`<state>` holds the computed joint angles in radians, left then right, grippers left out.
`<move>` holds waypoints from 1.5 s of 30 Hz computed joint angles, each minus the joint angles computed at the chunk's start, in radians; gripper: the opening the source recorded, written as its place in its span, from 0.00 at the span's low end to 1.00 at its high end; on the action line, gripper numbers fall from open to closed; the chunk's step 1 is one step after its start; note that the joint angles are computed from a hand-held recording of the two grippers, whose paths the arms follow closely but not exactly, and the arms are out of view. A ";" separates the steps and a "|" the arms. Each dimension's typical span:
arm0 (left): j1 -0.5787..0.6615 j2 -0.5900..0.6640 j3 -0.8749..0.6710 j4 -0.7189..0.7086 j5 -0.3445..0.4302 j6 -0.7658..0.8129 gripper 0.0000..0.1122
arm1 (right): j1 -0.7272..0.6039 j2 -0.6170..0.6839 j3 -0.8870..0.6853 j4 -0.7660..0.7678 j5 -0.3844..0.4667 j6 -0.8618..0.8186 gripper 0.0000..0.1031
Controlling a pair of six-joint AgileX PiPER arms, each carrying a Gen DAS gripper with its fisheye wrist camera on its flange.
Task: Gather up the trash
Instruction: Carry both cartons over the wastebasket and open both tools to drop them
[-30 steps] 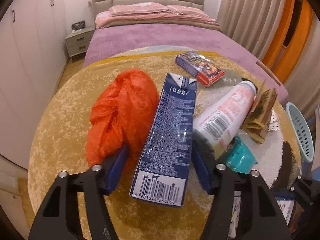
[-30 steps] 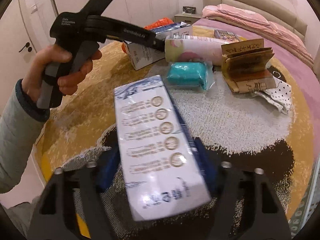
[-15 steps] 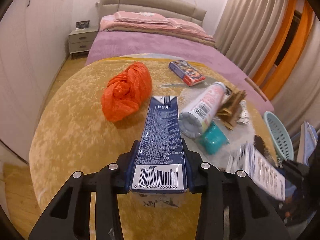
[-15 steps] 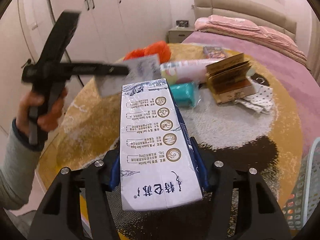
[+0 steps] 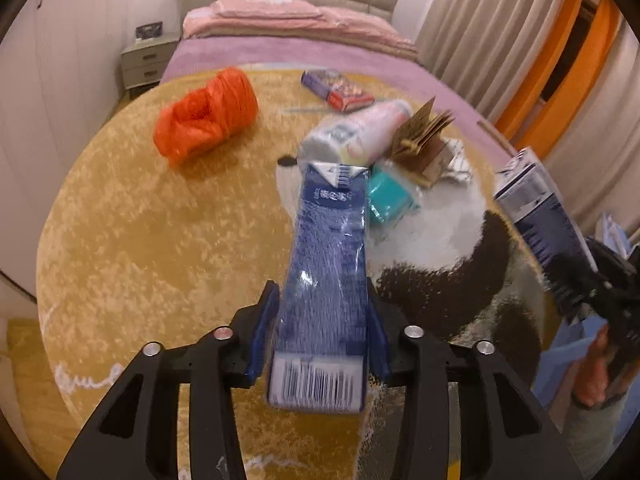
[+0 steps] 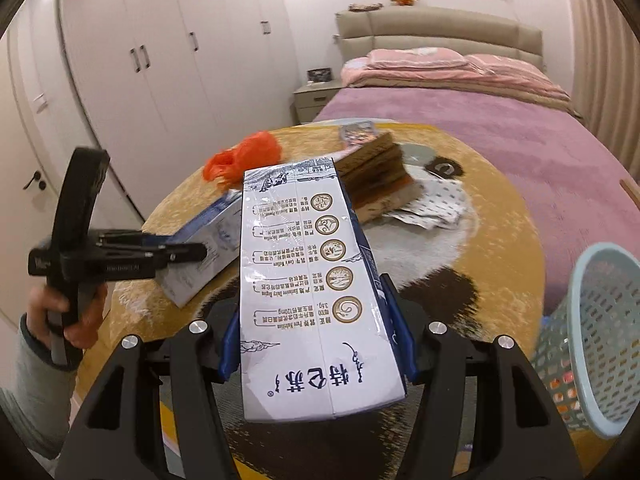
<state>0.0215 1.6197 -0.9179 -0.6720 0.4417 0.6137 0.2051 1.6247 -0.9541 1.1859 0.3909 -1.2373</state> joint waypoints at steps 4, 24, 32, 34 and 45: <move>-0.065 0.024 -0.019 0.178 -0.054 -0.189 0.46 | -0.049 -0.017 0.022 0.038 0.011 -0.032 0.55; -0.291 -0.078 -0.131 0.009 -0.093 -0.078 0.31 | -0.333 -0.034 0.039 0.206 0.049 -0.143 0.55; -0.477 0.211 -0.477 0.055 -0.039 -0.191 0.31 | -0.479 0.065 -0.049 0.045 -0.015 0.138 0.55; -0.518 0.301 -0.604 0.108 -0.002 -0.256 0.31 | -0.508 0.104 -0.080 0.009 -0.033 0.194 0.55; -0.613 0.742 -1.260 0.227 0.268 -0.488 0.31 | -0.608 0.327 -0.262 -0.263 -0.073 0.564 0.55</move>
